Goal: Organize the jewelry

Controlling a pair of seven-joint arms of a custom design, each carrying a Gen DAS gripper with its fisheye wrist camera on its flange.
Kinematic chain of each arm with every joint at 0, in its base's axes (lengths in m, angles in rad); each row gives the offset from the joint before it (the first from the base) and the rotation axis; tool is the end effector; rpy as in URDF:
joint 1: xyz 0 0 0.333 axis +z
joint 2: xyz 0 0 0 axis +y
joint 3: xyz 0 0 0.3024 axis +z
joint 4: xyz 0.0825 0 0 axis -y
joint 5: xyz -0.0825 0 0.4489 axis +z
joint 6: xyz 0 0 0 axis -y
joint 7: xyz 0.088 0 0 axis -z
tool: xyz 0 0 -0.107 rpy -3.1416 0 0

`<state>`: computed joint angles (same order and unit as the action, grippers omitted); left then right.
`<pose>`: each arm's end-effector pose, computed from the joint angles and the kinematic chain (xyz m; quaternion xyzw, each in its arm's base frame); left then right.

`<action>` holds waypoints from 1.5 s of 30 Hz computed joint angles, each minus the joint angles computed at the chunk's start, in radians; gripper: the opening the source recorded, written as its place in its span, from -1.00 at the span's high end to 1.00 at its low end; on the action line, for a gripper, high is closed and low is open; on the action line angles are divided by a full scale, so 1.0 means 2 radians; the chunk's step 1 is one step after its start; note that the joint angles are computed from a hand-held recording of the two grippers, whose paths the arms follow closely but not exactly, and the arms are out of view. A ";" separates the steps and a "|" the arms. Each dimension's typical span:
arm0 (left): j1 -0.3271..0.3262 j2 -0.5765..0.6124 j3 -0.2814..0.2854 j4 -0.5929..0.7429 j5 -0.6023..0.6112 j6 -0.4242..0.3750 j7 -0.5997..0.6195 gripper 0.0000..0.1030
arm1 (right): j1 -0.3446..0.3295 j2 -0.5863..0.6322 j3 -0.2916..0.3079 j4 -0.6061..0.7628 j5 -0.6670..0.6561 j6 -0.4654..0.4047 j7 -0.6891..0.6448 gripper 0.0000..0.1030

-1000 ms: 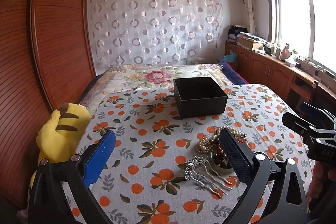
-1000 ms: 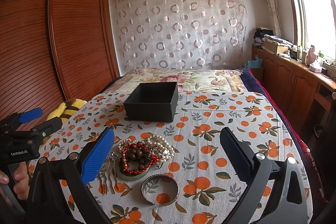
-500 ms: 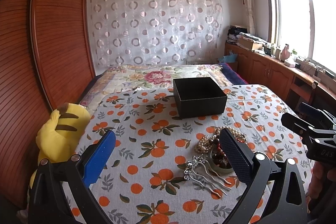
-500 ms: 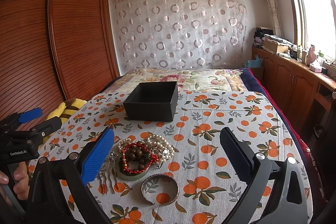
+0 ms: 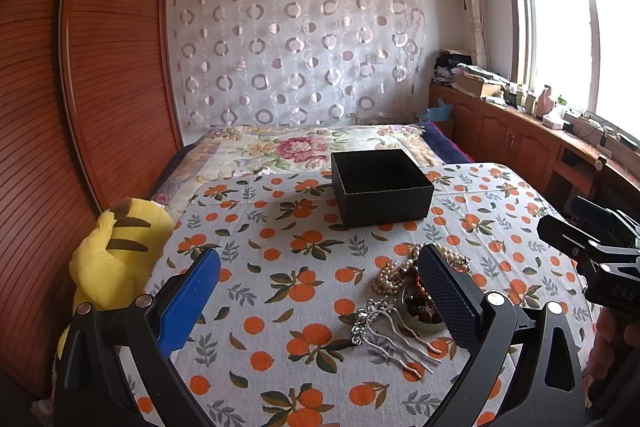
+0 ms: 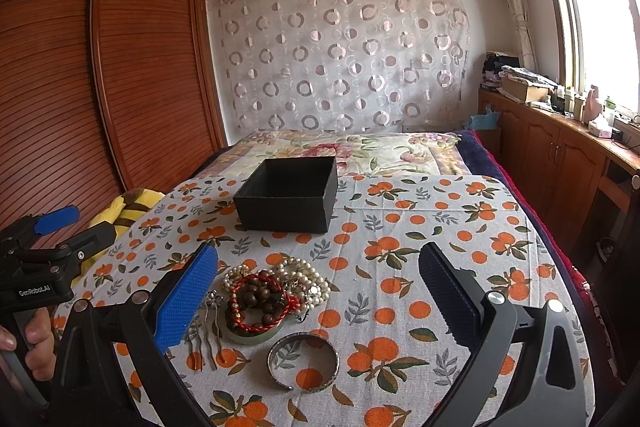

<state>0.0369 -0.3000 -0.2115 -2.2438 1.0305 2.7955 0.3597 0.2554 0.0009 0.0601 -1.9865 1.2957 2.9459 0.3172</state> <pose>0.5527 -0.1450 0.5278 -0.6610 0.5557 -0.3086 0.3989 0.6332 0.1403 0.4960 -0.7071 0.4718 -0.2321 0.4728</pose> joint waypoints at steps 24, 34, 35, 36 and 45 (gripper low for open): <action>-0.003 -0.003 -0.001 0.007 -0.012 -0.006 0.012 -0.85 | 0.002 -0.005 -0.001 -0.005 0.004 0.000 -0.004 -0.96; -0.006 -0.002 0.000 0.011 -0.021 -0.009 0.019 -0.85 | 0.002 -0.005 -0.002 -0.005 0.009 0.000 -0.009 -0.96; -0.006 0.002 0.000 0.015 -0.023 -0.010 0.021 -0.85 | 0.002 -0.004 -0.002 -0.005 0.011 0.000 -0.012 -0.96; -0.006 0.004 -0.003 0.015 -0.019 -0.011 0.016 -0.85 | 0.002 -0.003 -0.002 -0.005 0.010 0.000 -0.011 -0.96; -0.027 0.033 0.022 0.017 -0.094 0.002 0.092 -0.85 | -0.004 -0.003 -0.006 -0.017 -0.060 -0.017 0.038 -0.96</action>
<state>-0.0165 -0.2348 -0.1674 -2.2099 0.8435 2.7988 0.5442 0.2477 -0.0054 0.0471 -2.0211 1.1756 2.9116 0.3932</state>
